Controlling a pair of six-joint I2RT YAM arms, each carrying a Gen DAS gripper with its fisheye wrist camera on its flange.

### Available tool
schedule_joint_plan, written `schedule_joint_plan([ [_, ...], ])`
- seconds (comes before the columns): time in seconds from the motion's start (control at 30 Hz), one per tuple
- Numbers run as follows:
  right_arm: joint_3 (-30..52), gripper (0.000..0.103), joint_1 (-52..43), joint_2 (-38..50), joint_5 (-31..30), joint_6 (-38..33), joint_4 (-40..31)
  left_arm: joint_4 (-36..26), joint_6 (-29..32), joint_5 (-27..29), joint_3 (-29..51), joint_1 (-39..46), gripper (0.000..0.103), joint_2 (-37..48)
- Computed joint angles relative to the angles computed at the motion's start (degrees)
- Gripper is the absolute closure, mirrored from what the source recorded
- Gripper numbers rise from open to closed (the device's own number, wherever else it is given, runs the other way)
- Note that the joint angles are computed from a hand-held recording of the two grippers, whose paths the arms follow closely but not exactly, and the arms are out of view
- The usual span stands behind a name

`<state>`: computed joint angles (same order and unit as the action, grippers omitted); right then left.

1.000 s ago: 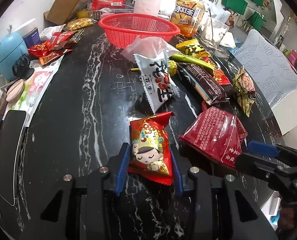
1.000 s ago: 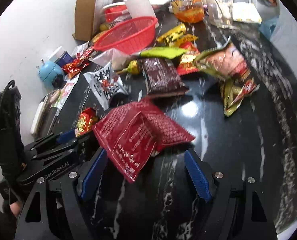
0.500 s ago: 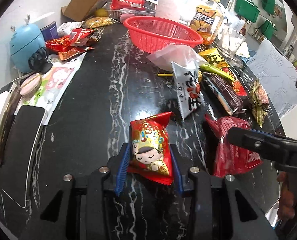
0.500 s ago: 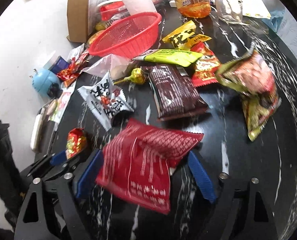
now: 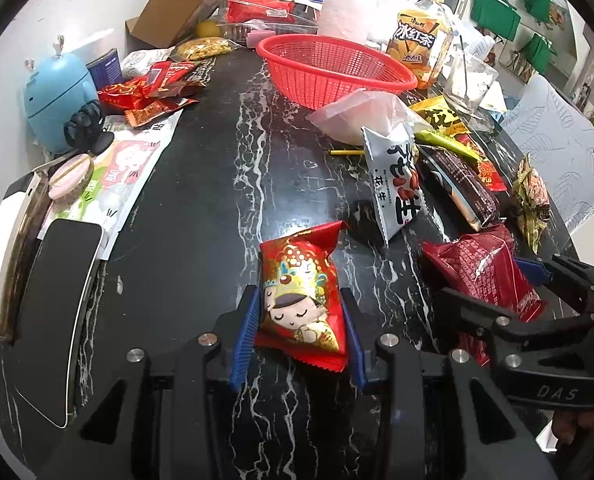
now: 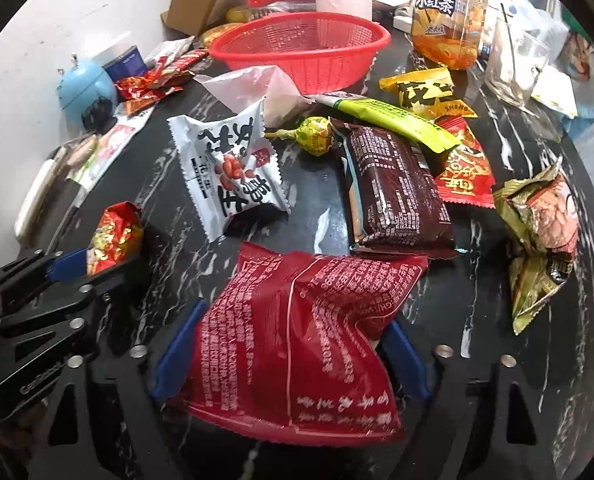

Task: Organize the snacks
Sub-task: 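Lift the red-gold packet with left tool while right tool lifts the red biscuit bag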

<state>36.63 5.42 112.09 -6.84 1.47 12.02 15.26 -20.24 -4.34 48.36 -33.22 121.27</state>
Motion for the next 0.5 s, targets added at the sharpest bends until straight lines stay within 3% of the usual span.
schedule_joint_plan([
  [0.13, -2.78, 0.034, -1.47, -1.95, -0.86, -0.84, 2.22, -0.31, -0.12, 0.66, 0.11, -0.03, 0.065, -0.12],
  [0.5, -6.23, 0.037, -6.07, -6.91, -10.7, -1.52, 3.18, 0.47, 0.89, 0.6, -1.38, -2.78, 0.065, -3.26],
])
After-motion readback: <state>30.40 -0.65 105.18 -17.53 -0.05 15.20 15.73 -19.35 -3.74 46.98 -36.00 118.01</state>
